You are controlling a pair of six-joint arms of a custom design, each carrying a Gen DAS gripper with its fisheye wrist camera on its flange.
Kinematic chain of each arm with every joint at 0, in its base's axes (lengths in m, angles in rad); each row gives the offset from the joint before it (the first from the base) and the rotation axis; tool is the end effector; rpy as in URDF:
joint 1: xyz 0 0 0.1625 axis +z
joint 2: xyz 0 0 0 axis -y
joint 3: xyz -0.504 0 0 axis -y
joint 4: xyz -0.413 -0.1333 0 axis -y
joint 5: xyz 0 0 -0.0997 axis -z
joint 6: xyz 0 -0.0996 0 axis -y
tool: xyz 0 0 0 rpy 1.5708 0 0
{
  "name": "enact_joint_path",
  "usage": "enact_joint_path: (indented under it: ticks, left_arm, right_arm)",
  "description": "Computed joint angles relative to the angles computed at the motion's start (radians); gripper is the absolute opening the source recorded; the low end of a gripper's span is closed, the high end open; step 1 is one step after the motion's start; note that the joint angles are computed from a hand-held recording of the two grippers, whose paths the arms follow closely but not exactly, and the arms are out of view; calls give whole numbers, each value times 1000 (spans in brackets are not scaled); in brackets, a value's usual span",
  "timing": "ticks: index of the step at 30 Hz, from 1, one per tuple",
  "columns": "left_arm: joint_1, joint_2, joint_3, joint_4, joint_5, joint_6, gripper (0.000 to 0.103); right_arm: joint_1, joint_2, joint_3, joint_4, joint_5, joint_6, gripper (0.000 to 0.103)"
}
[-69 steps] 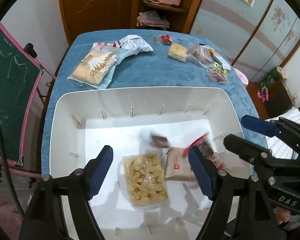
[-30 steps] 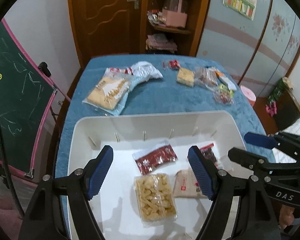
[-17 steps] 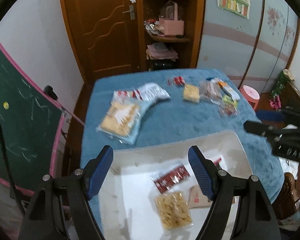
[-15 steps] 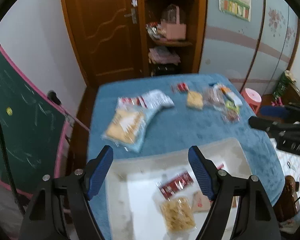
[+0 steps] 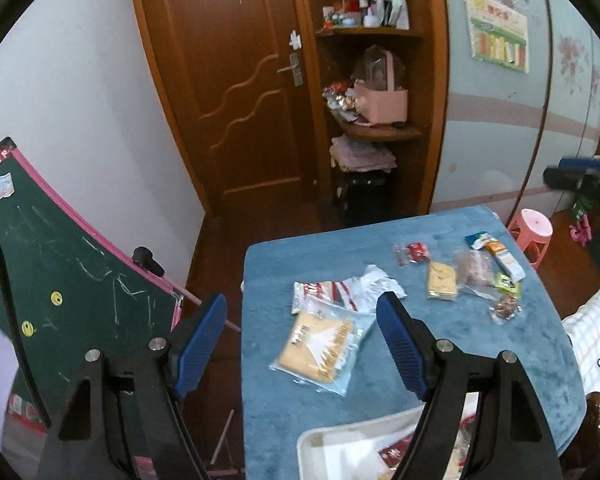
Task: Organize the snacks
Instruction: 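Grasp the CALLETON bread bag with the left tool while the right grasps the white chip bag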
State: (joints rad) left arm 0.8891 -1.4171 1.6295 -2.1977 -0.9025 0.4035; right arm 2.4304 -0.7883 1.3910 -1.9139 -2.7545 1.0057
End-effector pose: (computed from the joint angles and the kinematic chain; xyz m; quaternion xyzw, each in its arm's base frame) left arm -0.2289 -0.5916 0.5421 0.4196 0.8265 -0.2370 0.2909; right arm 0.6195 -0.4795 0.2239 0.0120 -0.8260 0.3803 0.4158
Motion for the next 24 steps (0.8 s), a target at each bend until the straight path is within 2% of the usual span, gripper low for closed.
enact_joint_path:
  ticks: [2, 4, 6, 9, 12, 16, 20, 24]
  left_arm:
    - [21, 44, -33, -6, 0, 25, 77]
    - [38, 77, -53, 1, 9, 24, 77]
    - [65, 111, -78, 47, -11, 1, 77]
    - [107, 168, -108, 97, -29, -26, 77]
    - [142, 212, -106, 120, -21, -34, 77]
    - [187, 259, -106, 212, -51, -82, 77]
    - [221, 295, -68, 221, -10, -79, 76]
    - [250, 330, -77, 243, 5, -110, 76]
  right_arm:
    - [-22, 7, -13, -53, -2, -56, 52]
    - [-49, 16, -20, -128, 19, -127, 57]
    - [-82, 27, -21, -195, 36, -180, 60]
    - [-144, 51, -25, -267, 118, -268, 60]
    - [-202, 78, -26, -282, 196, -295, 60]
    - [-270, 118, -4, -328, 290, -325, 60]
    - [-319, 152, 14, -364, 362, -354, 60]
    - [-356, 168, 52, -465, 437, -399, 60]
